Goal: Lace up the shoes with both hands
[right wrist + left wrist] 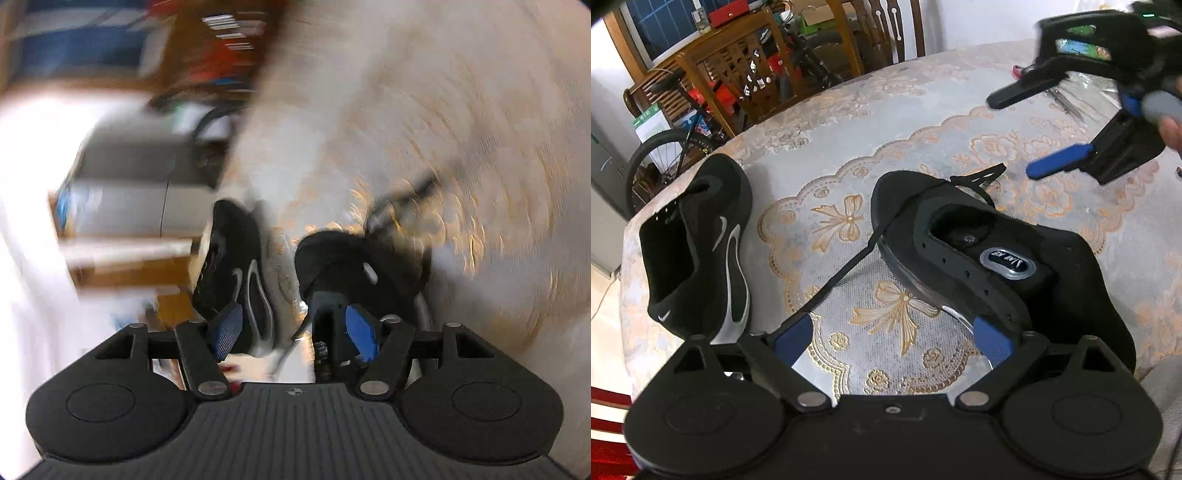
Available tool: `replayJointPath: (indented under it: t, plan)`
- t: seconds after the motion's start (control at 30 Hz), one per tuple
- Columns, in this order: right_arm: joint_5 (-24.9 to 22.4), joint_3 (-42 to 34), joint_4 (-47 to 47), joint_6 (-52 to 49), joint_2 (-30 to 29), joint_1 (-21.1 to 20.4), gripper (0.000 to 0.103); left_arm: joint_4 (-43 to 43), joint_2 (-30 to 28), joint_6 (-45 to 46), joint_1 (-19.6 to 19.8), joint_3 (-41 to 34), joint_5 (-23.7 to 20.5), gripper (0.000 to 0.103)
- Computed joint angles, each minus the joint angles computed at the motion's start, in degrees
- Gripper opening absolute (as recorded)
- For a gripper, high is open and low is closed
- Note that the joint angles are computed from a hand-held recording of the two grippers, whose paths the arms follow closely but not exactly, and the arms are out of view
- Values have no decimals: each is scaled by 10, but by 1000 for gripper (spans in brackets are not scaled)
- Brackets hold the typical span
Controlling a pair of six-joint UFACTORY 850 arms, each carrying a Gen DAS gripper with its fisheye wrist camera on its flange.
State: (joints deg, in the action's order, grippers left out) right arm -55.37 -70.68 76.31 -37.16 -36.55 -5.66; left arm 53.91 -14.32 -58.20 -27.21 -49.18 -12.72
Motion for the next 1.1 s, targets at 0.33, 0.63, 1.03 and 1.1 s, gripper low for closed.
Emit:
replayJointPath:
  t: [0.33, 0.63, 1.03, 1.1]
  plan:
    - [62, -128, -406, 181, -75, 65, 53, 13, 6, -22, 16, 18, 13, 93]
    - [89, -119, -456, 229, -79, 90, 25, -24, -5, 6, 20, 13, 24, 93]
    - [119, -95, -469, 229, -62, 116, 38, 7, 18, -37, 34, 41, 20, 93]
    - [137, -91, -516, 248, -55, 129, 59, 7, 23, -41, 38, 44, 20, 93]
